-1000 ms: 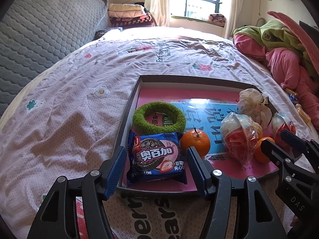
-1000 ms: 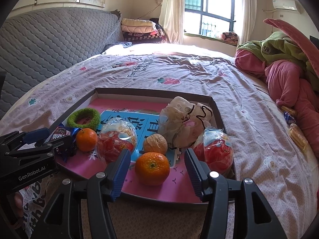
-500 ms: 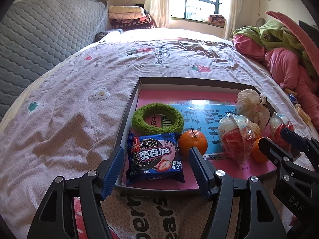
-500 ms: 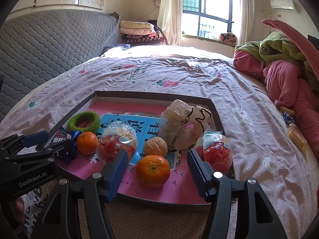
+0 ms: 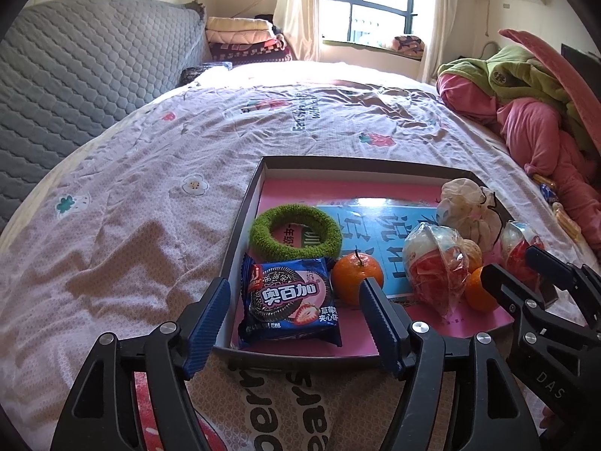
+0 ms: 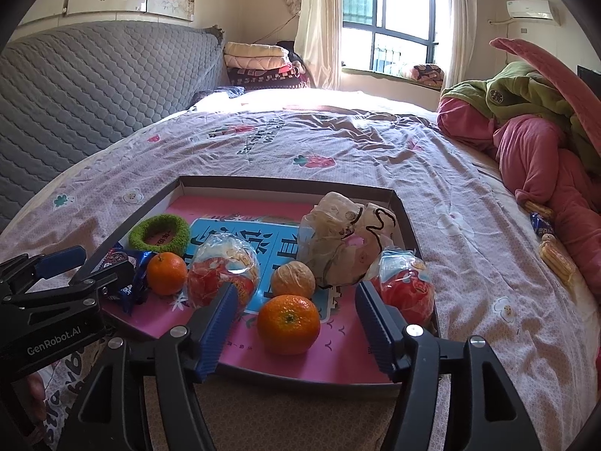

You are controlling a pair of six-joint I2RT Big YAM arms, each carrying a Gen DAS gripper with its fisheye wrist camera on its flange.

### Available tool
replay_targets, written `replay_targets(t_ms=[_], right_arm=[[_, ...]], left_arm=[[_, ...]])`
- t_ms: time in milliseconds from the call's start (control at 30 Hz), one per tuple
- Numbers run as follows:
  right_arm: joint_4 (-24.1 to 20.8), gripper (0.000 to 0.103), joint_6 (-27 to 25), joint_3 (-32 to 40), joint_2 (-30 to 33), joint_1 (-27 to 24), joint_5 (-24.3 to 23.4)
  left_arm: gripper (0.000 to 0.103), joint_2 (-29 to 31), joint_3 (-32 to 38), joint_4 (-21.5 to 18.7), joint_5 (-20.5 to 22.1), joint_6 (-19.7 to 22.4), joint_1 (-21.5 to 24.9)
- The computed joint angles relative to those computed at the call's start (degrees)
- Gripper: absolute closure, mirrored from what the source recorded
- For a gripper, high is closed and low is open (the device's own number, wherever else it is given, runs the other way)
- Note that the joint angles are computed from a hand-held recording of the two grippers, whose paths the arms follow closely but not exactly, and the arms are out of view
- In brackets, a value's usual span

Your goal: Organize objects

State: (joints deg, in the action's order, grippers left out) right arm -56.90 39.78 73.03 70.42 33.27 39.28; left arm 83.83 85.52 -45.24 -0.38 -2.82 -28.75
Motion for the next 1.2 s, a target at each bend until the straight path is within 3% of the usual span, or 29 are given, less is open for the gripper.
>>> replay_targets(t_ms=[600,800,1100,1200], right_arm=[[3.04,0.029,-1.18,-0.79,-2.19,2.08,3.25],[3.46,0.018,-1.37,-0.89,-2.94,2.93,5.26],[5.39,0.012,-2.37,-1.15,-4.92,5.90,10.96],[4.99,0.012,-1.10,-1.04,-5.35,7.05,12.65]], left_arm=[[0.027,-2.56,-1.61,1.75,-1.12,0.09,-1.13],[0.025,-3.38,-1.78,2.01,-1.45,-0.69,-1.14],[0.023,-6.89,-3.97,4.26,-2.12,-4.80,0.07],[0.022,-7.82,-4.61,4.13,0.00,-6.01,0.83]])
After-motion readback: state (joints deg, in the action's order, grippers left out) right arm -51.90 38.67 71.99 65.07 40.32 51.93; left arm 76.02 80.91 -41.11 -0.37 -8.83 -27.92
